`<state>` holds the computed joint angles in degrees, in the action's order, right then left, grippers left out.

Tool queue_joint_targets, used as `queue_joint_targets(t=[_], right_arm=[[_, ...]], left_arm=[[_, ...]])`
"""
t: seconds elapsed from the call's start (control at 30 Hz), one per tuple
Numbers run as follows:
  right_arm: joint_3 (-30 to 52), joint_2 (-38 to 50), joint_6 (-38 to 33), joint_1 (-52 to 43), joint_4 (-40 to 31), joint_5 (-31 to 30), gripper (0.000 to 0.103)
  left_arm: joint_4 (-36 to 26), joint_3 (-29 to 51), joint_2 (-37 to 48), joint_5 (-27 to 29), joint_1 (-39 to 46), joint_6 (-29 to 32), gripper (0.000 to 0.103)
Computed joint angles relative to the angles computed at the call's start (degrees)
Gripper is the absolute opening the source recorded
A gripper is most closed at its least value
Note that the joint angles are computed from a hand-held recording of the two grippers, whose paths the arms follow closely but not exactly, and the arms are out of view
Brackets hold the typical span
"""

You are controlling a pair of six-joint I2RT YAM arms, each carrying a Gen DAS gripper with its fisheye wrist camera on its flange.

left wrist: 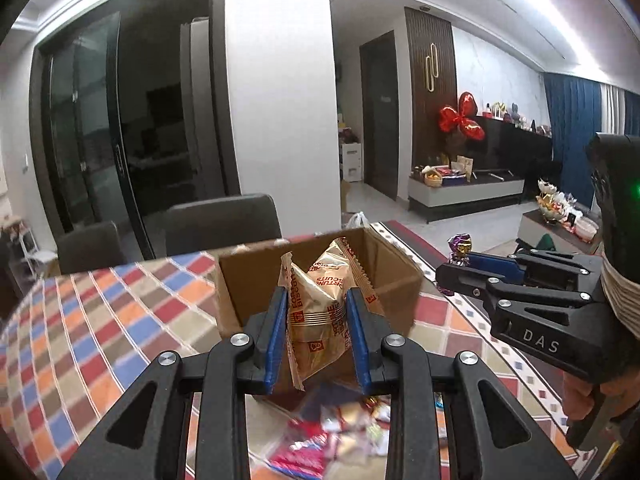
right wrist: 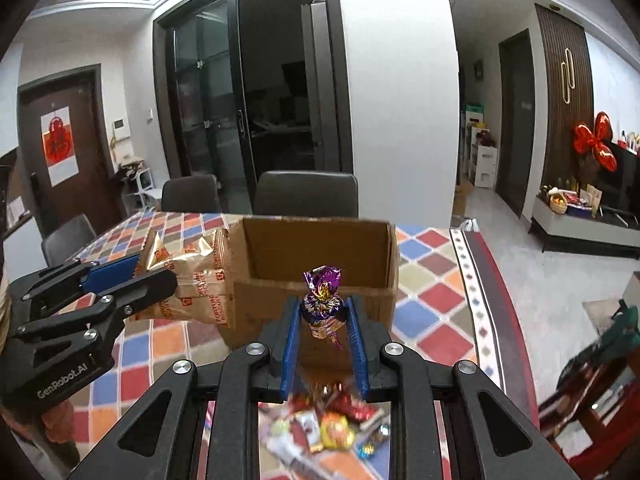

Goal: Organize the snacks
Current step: 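Carry both items over the cardboard box and open both tools to drop them, then grasp the red-and-white snack bar with the left tool while the right tool grasps the silver bar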

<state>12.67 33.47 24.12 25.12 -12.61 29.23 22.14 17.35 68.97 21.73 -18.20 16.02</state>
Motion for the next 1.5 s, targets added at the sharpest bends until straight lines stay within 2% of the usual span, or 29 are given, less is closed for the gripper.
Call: queue_joint_targets(t=[0.2,0.43,0.5,0.53,0.6,0.63,0.67,0.87,1.0,1.3,1.5], right_arm=[[6.24,13.55,-7.43,-13.02,9.51,-13.15,0.024],[12.73,26.03,-9.99,-19.11,13.58,-19.53,0.024],[14.49,29.48,-10.05,-21.16,14.06,-21.45,0.024],[15.06,30.47,-9.91,-21.65,14.18,-21.81,0.024],[16.27,32.91,-9.83,-22.45,14.35,-21.32,0.029],[16.59,33.34,-9.65,-22.27,14.16,-20.49,0.033],[16.8,33.88,-9.62,-22.21,14.23,-19.38,0.042],[15.48,30.21,-10.09,-19.05,11.59,-15.94,0.044],[14.24,26.42,-8.96,-16.74,8.28,-14.66,0.056],[14.44,23.72,-4.64,-8.32,-3.31,-10.04,0.059],[14.13,26.1,-4.04,-6.61,-8.08,-14.91,0.059]], left_arm=[[-3.21,12.1,9.9,-1.86,-0.83,0.99,0.029],[-6.39,22.76,19.53,-3.98,-2.06,2.08,0.031],[-7.26,25.23,22.09,-4.74,-2.29,2.09,0.035],[-7.52,25.89,22.75,-5.46,-2.59,1.89,0.04],[-7.29,26.74,23.71,-7.09,-2.95,1.31,0.059],[-6.72,26.52,23.75,-7.5,-2.85,0.94,0.062],[-6.12,25.91,23.45,-7.14,-2.47,0.83,0.062],[-3.87,19.48,18.24,-6.64,-0.88,2.72,0.072],[-4.78,16.38,14.74,-5.67,1.01,2.09,0.076],[-5.54,7.64,7.88,-4.93,3.99,7.08,0.079],[-6.56,3.55,6.68,-5.68,3.85,10.86,0.08]])
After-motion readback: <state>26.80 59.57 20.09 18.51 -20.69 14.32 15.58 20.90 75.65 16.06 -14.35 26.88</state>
